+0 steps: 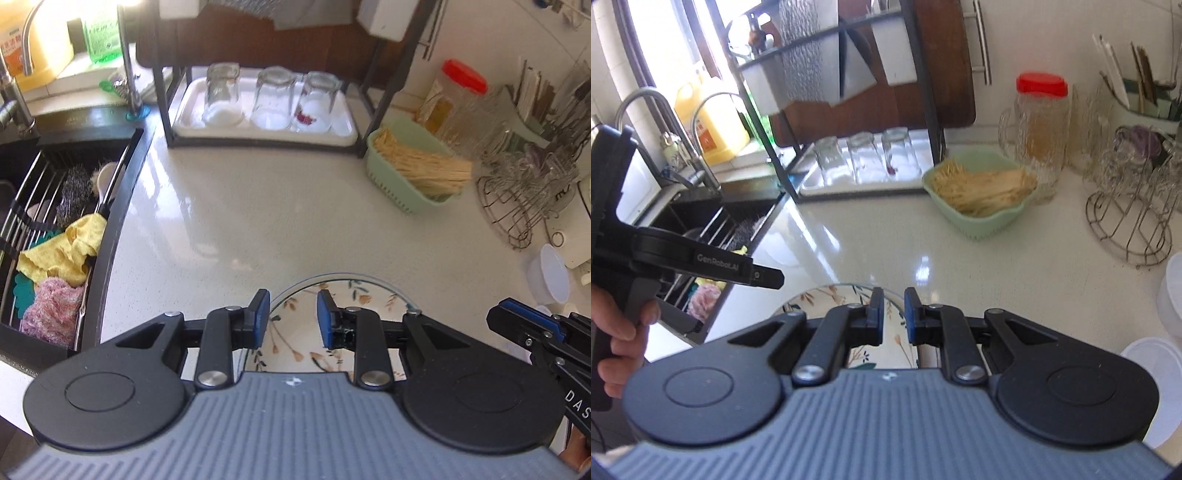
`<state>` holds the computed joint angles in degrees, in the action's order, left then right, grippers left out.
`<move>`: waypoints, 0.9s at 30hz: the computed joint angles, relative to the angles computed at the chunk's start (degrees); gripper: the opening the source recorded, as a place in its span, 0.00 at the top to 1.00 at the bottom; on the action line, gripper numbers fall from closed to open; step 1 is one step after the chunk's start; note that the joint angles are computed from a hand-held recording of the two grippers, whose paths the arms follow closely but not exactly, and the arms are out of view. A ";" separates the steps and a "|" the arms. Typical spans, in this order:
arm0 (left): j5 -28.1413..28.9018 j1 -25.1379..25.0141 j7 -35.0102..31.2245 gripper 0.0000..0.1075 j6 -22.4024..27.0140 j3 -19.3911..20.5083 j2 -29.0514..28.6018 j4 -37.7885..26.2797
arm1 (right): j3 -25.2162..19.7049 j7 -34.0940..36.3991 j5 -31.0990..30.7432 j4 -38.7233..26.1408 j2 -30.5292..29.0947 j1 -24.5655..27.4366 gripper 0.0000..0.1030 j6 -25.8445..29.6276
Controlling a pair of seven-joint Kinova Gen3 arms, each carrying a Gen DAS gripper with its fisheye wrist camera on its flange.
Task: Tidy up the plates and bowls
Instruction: 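Lower the deer-print plate onto the stack and open both grippers, then move both open grippers toward the rim of the nearest white plastic bowl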
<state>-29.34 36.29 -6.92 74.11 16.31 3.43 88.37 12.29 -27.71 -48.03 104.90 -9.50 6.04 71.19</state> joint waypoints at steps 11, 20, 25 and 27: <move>-8.32 9.55 7.99 0.71 5.50 1.13 4.67 -7.35 | 5.37 3.62 -2.92 -0.43 -1.21 3.76 0.85 4.37; -12.27 17.68 12.03 0.71 10.59 -0.80 9.07 -14.37 | 9.06 7.80 -4.24 -0.83 -0.99 8.10 0.85 8.22; -13.26 21.13 13.38 0.71 11.44 -1.95 11.35 -17.41 | 10.92 11.16 -4.55 -1.34 -0.24 11.13 0.85 11.16; -13.78 22.52 13.79 0.71 11.76 -2.53 12.30 -18.59 | 11.35 12.37 -4.78 -1.47 0.05 12.46 0.85 11.91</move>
